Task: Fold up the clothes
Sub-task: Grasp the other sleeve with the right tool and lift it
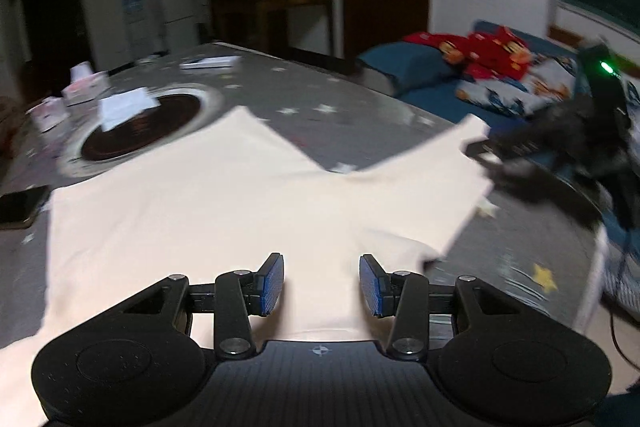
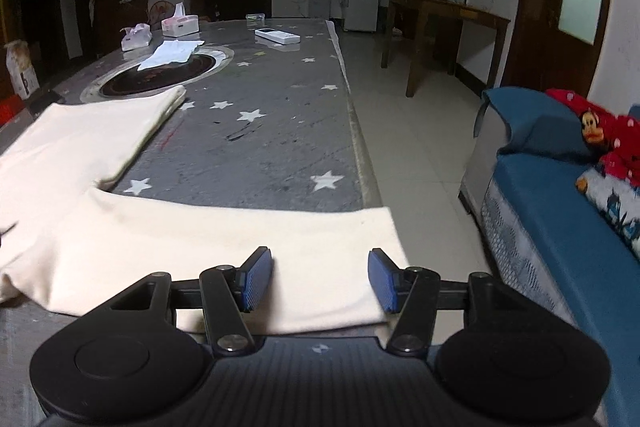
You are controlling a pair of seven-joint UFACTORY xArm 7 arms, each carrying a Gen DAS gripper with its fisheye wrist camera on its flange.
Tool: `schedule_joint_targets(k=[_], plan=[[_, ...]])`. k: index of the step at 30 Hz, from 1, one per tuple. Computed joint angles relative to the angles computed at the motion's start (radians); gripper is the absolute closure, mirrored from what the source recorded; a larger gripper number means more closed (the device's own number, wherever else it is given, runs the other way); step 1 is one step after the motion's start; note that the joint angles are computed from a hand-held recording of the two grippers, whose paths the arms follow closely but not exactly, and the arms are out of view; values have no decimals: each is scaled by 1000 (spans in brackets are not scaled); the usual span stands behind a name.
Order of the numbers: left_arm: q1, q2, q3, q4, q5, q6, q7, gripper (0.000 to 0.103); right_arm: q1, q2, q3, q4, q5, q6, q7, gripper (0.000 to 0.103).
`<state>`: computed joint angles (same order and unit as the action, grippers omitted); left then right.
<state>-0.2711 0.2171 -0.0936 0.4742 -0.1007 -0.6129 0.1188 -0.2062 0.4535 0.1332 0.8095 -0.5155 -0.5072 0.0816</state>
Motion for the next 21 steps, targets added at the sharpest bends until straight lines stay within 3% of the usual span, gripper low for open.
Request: schedule_joint_targets(k=[4, 9, 11, 15, 21], plan=[[-24, 20, -7, 14, 1, 13, 31, 60, 61, 34, -45, 40, 70, -19, -81, 49], [-35, 21, -11, 12, 15, 17, 53, 59, 57, 63, -31, 87, 105, -7, -97, 50], [-50, 23, -9, 13, -1, 16, 71, 58, 6, 54, 6, 84, 83, 2, -41, 50], [-46, 29, -13, 15, 3, 12, 60, 58, -192, 21, 113, 35, -102, -12, 194, 50], [-49, 37, -17, 27, 18, 26, 52, 58, -369, 18, 156, 10, -367, -2, 502, 54]])
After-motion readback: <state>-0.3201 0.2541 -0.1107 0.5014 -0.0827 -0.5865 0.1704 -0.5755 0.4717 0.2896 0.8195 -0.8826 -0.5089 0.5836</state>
